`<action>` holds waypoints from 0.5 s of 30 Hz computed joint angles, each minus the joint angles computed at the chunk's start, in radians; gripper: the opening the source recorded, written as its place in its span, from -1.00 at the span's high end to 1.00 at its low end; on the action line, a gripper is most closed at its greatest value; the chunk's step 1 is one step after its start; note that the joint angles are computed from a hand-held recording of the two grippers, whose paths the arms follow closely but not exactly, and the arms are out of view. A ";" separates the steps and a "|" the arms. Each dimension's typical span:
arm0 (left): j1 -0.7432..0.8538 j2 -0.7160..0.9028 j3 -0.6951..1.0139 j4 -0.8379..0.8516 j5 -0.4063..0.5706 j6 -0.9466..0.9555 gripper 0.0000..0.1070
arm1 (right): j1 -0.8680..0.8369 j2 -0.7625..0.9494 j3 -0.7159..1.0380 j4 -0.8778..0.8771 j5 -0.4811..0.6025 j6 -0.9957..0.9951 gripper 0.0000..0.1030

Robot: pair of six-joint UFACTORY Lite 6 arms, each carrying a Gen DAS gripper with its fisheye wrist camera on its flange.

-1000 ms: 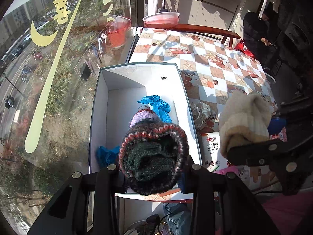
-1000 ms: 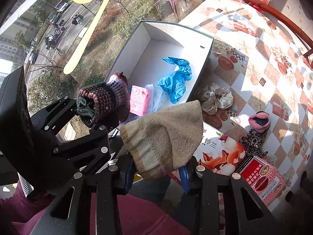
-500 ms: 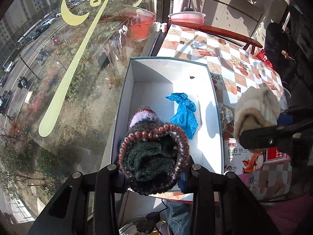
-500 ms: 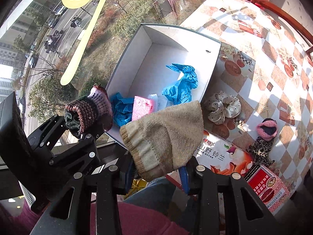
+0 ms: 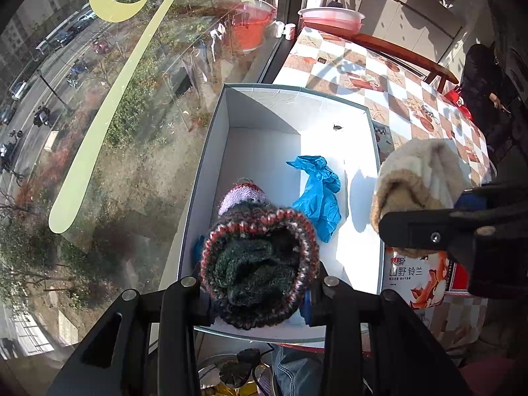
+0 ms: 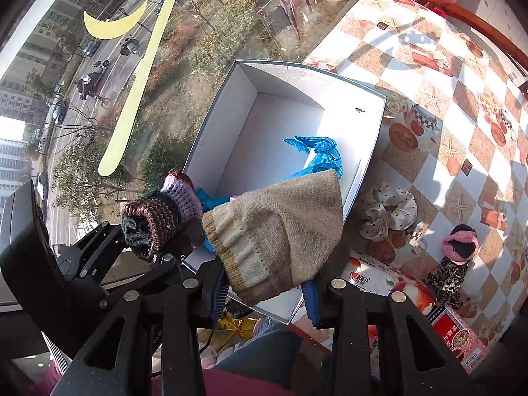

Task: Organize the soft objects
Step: 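Lower both hats into the box and open both grippers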

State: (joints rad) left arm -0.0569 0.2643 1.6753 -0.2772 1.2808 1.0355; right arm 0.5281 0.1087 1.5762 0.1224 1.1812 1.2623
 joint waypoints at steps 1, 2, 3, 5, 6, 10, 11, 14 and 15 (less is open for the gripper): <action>-0.006 -0.001 -0.006 0.006 -0.003 -0.004 0.27 | -0.005 0.001 -0.008 0.008 -0.007 -0.008 0.26; -0.011 -0.003 -0.014 0.011 -0.008 -0.007 0.27 | -0.009 0.002 -0.014 0.014 -0.015 -0.015 0.26; -0.016 -0.005 -0.020 0.017 -0.012 -0.009 0.27 | -0.009 0.002 -0.018 0.018 -0.024 -0.020 0.26; -0.024 -0.006 -0.033 0.028 -0.019 -0.014 0.27 | -0.010 0.007 -0.017 0.015 -0.027 -0.025 0.26; -0.027 -0.006 -0.039 0.033 -0.023 -0.015 0.27 | -0.013 0.009 -0.020 0.019 -0.031 -0.031 0.26; -0.036 0.000 -0.051 0.053 -0.032 -0.027 0.27 | -0.027 0.011 -0.032 0.027 -0.036 -0.054 0.26; -0.036 0.005 -0.047 0.056 -0.031 -0.029 0.27 | -0.030 0.014 -0.030 0.029 -0.034 -0.059 0.26; -0.046 0.016 -0.040 0.064 -0.036 -0.044 0.27 | -0.041 0.015 -0.040 0.034 -0.036 -0.073 0.26; -0.048 0.018 -0.039 0.064 -0.037 -0.047 0.27 | -0.043 0.015 -0.042 0.036 -0.036 -0.078 0.26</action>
